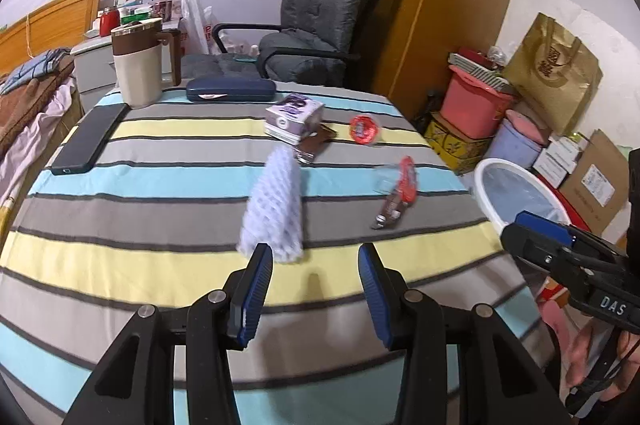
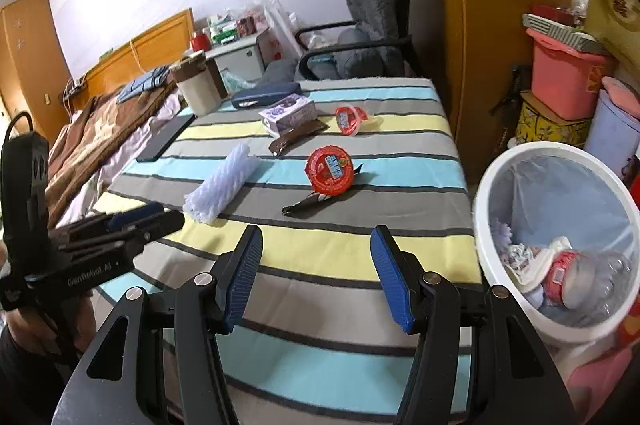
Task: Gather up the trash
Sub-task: 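Move both tools back over the table toward the foam net and jelly cup, then grasp the lavender foam net with the left tool while the right tool grasps the red jelly cup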
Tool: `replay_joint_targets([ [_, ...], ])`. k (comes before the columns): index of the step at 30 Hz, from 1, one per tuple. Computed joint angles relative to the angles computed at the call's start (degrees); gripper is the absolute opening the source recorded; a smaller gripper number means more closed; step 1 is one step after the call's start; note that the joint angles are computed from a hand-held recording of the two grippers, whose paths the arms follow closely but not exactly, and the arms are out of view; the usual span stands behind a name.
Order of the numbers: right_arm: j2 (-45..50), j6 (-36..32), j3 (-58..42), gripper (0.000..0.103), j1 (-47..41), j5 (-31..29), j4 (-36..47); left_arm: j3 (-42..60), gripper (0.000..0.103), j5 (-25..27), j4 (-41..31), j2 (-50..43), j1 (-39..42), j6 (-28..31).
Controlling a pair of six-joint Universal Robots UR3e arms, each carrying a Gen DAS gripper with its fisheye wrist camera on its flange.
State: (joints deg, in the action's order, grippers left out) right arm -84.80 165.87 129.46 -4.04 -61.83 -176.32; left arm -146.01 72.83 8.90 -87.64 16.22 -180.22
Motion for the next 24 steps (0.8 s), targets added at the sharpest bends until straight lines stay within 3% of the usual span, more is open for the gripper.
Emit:
replay_joint_targets([
  [9,6.8,0.1,-8.0,0.058,1.5,-0.6,1.5,10.0,0.048,2.6,-0.6,-12.1,0.3,0.5],
  [19,14.2,-1.5,-17.4,0.058,4.0,-3.4,4.3,15.5,0.049,0.8,-0.9,-21.1,1.2,-0.7],
  [24,17.7,-2.2,-22.3,0.058,5.1,-4.6,6.0,14.5,0.037,0.2,0.3,-21.2,2.0,-1.9],
])
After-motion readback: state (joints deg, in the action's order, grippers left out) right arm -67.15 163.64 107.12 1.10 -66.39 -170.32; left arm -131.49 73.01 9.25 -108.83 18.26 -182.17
